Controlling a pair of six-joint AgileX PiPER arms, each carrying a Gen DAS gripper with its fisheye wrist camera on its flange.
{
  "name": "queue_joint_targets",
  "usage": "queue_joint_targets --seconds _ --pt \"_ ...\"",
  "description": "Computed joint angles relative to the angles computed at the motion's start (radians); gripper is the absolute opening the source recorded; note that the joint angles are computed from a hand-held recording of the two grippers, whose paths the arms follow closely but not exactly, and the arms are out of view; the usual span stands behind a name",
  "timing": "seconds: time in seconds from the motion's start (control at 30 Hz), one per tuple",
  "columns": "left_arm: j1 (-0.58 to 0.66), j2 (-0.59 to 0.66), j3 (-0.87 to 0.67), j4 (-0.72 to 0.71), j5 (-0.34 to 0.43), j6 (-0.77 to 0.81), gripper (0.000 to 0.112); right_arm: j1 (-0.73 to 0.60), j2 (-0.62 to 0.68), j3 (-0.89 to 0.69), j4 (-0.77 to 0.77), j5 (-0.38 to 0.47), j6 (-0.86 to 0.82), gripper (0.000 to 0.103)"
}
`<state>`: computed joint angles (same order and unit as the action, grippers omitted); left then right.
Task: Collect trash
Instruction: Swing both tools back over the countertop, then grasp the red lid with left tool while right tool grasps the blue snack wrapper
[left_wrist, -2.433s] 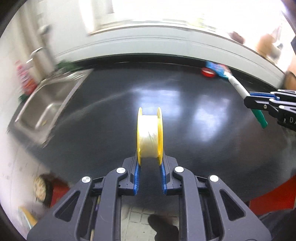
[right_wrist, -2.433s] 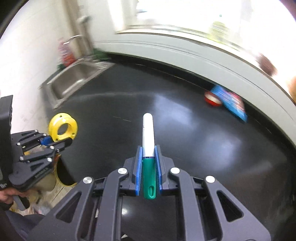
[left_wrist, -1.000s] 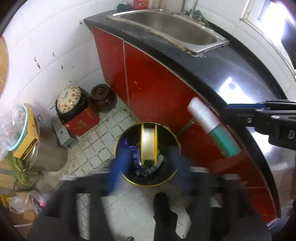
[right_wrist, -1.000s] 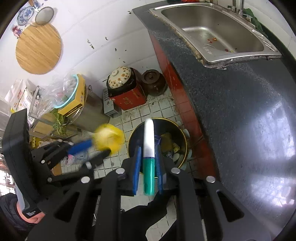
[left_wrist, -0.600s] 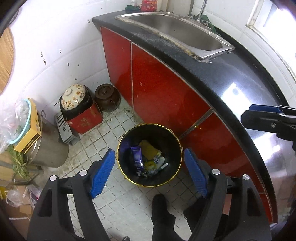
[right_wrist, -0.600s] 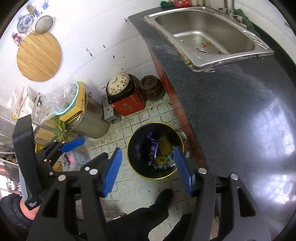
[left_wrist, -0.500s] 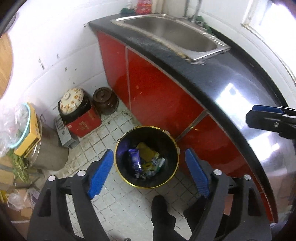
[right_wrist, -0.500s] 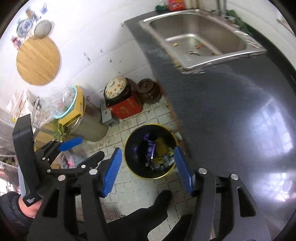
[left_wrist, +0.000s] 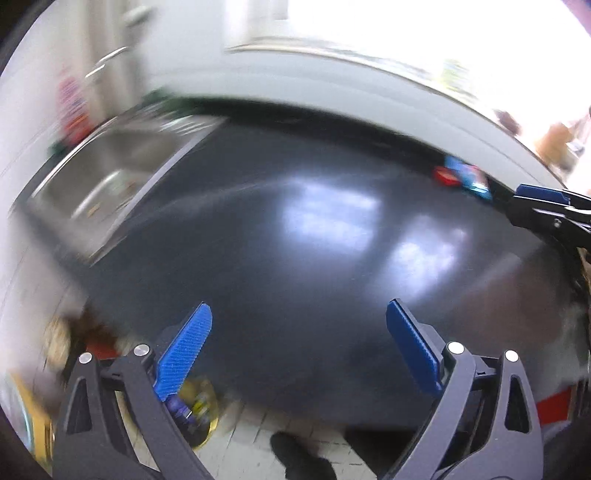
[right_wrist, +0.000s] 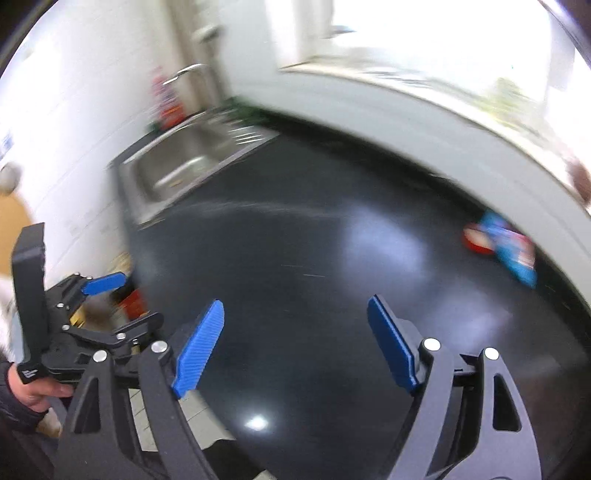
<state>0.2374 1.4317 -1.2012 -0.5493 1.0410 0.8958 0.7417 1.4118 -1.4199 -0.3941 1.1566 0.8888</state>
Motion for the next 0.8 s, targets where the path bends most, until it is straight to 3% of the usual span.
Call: queue_joint_targets --seconds 0.2,0.4,0.57,0.8 --pt "-0.423 0.006 -0.033 0.076 -0.086 -0.192 0.093 -0.176 -0.298 0.264 -0.013 0.048 -0.024 0.078" --pt "-0.639 0.094 -0.107 0.185 -0.128 -0.328 0.093 -0.497 -0.455 0.430 0.165 -0.029 -0.273 0.078" --pt "-0.712 0.202 -0.185 0.252 -0.140 -0.402 0.093 -0.712 -0.429 0.471 0.313 -0.120 -0.502 0.078" --pt "-0.808 0.484 -0.458 0.329 -0.178 -0.505 0.093 -1.019 -0.175 0.435 0.581 -0.308 -0.978 0.078"
